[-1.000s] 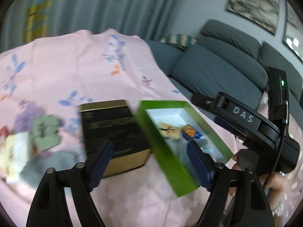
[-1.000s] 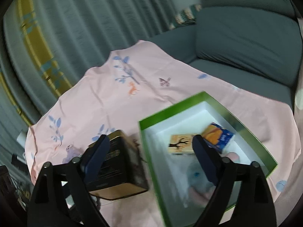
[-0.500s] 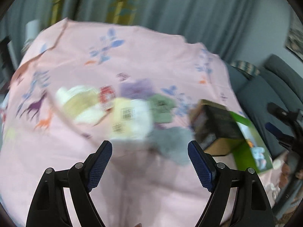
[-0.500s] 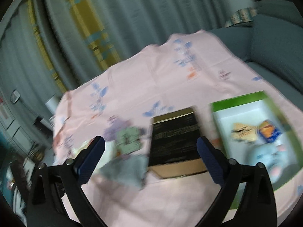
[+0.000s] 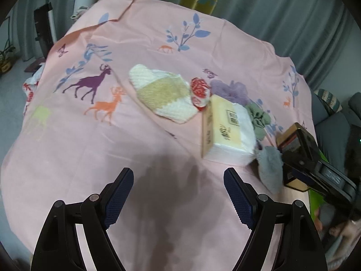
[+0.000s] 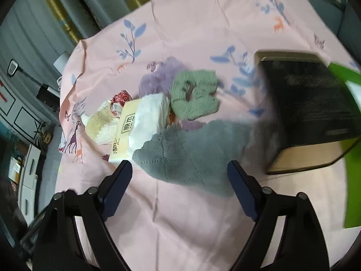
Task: Organize soft objects
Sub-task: 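Move the right tool back over the sheet toward the grey fluffy cloth, then grasp the grey fluffy cloth with the right tool and lift it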
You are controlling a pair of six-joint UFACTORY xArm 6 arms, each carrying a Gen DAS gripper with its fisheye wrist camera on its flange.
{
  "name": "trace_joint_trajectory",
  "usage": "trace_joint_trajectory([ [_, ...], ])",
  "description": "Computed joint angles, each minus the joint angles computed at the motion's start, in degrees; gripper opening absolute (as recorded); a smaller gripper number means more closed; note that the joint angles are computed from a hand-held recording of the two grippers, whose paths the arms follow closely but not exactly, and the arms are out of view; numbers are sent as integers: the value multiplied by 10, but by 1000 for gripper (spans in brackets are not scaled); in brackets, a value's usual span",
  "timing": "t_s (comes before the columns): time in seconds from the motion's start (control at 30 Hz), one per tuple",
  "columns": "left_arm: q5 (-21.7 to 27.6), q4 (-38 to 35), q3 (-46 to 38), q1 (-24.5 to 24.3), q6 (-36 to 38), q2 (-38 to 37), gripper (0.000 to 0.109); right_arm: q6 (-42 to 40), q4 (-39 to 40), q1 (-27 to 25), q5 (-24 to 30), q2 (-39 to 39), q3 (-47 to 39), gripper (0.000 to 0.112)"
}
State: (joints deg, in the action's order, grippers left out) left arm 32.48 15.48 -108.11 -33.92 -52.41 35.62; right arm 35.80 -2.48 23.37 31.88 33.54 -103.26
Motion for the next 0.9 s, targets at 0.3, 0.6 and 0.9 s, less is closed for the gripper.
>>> trace_joint_trajectory([
  [0.3,-14,-14,54,13,-1,-33,82,35,-79,6,121,89,-122,11],
  [0.6,-35,2,92,18,-26,-62,82,-160,110,32,-3,-38,40,11],
  [0.9,-19,-38,77,9,8,-51,82,-241,181,60,118,18,-48,33],
])
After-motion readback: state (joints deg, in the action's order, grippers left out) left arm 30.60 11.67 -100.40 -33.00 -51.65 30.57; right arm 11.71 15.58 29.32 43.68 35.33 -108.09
